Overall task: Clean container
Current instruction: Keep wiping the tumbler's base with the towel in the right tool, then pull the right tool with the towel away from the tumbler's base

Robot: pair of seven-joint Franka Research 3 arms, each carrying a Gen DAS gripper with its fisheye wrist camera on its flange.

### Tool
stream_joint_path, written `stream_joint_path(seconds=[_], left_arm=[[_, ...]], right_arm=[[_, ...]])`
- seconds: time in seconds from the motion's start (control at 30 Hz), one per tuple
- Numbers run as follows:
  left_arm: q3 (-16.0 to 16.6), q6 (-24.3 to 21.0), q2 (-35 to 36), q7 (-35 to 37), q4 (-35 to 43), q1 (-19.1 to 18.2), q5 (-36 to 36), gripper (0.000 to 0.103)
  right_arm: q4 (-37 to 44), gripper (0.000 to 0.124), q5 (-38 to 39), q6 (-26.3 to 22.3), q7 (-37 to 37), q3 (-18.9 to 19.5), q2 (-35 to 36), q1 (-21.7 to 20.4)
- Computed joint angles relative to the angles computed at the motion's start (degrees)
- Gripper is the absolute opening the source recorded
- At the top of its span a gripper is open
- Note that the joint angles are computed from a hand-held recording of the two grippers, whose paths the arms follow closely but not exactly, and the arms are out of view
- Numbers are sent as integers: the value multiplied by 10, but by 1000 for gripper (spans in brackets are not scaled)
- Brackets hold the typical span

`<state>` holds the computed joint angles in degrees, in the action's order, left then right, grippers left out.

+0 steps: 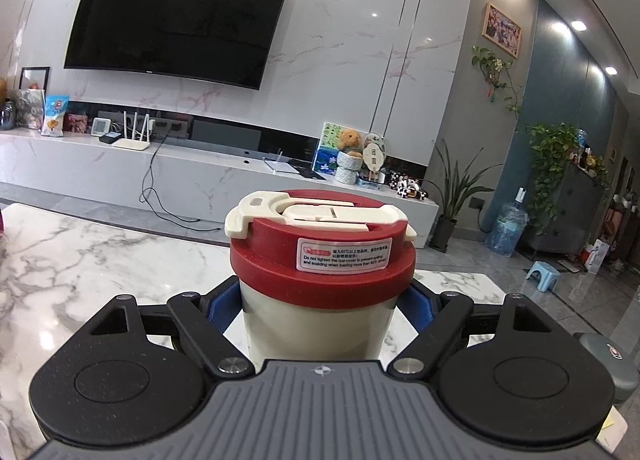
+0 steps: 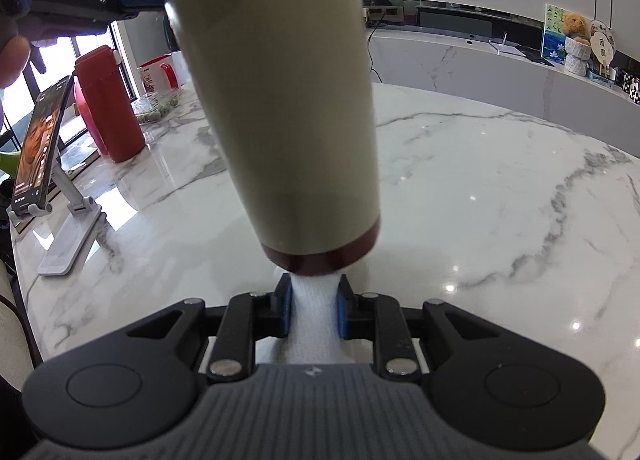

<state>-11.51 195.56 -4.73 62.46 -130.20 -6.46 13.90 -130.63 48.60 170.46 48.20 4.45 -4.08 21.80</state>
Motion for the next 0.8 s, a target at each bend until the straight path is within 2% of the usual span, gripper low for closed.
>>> stream_joint_path(seconds=[0.07, 0.23, 0.3, 0.4, 0.43, 0.8], left_arm=[[-25, 0, -1, 29, -2, 19, -34, 81], [-59, 0, -3, 83, -4, 42, -96, 81], [-83, 0, -4, 118, -4, 59, -134, 81], [-175, -1, -5, 224, -1, 127, -251, 81], [-194, -2, -4, 250, 1, 141, -279, 81], [-255, -2, 15, 409, 29, 169, -450, 81]], right_arm=[[0, 23, -1, 2, 3, -1, 0, -1], [-1, 23, -12, 10, 18, -2, 0, -5], [-3, 23, -25, 16, 32, -1, 1, -8], [-4, 23, -55, 27, 68, 0, 4, -14], [-4, 23, -58, 31, 74, -1, 5, -15], [7, 23, -21, 68, 74, -12, 11, -17]])
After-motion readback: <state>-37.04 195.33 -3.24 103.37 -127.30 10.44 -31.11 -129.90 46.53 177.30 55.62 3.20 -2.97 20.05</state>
